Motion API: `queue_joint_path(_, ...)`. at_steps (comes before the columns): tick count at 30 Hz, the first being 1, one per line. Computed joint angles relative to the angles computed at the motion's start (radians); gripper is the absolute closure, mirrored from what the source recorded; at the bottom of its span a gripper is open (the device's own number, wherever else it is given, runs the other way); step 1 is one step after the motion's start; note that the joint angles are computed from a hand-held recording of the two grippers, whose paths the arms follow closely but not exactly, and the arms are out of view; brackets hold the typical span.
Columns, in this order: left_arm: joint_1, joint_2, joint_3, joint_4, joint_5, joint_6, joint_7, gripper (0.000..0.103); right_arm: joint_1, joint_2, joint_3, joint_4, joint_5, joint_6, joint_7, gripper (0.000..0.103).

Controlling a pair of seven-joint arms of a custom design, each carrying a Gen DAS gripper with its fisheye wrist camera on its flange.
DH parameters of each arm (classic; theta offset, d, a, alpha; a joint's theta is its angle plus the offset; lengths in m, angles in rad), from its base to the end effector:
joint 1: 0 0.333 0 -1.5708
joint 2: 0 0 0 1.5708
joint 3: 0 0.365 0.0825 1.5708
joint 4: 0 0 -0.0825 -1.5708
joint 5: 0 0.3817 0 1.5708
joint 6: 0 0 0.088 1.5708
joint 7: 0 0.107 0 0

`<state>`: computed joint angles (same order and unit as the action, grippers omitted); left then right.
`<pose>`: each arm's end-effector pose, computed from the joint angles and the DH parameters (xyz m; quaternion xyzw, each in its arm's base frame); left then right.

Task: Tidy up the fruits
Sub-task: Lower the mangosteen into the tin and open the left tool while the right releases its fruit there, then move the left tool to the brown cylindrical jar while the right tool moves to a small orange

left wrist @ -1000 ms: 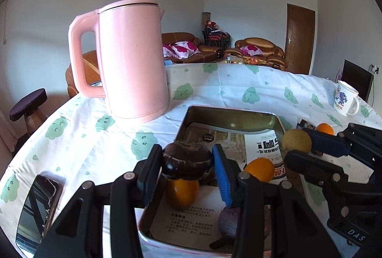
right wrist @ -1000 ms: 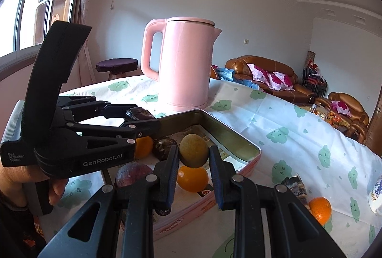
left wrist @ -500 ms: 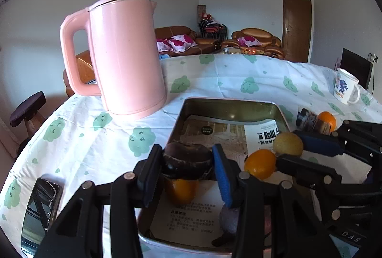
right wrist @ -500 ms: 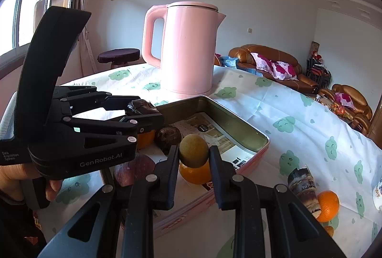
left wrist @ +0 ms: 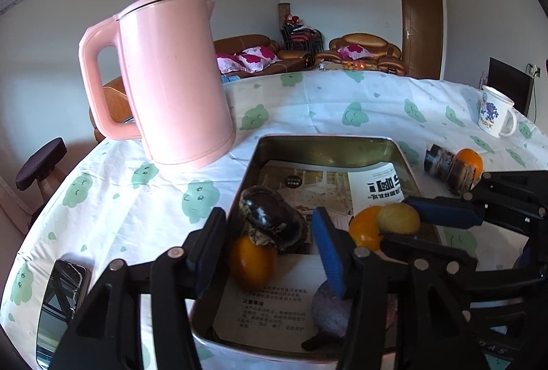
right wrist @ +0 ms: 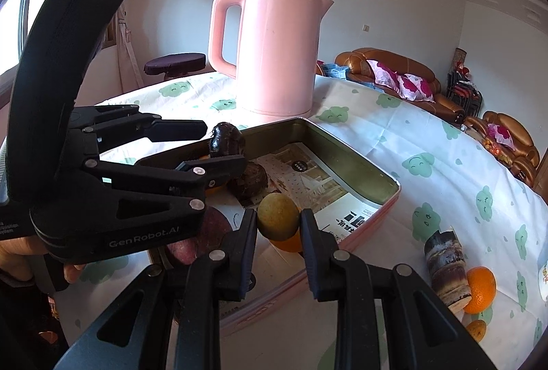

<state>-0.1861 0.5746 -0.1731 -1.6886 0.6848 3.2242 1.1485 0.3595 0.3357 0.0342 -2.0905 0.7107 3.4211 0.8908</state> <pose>0.6802 -0.2907 0.4189 -0.4251 0.7786 -0.3786 0.2640 0.6088 0.1700 0.4131 -0.7134 0.5349 -0.3092 0.3306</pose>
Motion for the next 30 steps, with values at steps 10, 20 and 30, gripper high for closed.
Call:
queue_joint_path(10, -0.107, -0.03, 0.152, -0.035, -0.003, 0.093, -0.098, 0.016, -0.055, -0.019, 0.062, -0.046, -0.025, 0.084, 0.046, 0.048)
queue_joint_path(20, -0.16, -0.066, 0.163, -0.084, -0.032, 0.2, -0.094, 0.009, -0.136, -0.168, 0.031, -0.264, -0.03, 0.212, 0.184, 0.048)
queue_joint_path(30, -0.056, -0.027, -0.089, -0.023, 0.083, 0.098, -0.039, 0.004, -0.13, -0.169, -0.056, -0.225, 0.261, 0.094, 0.012, 0.048)
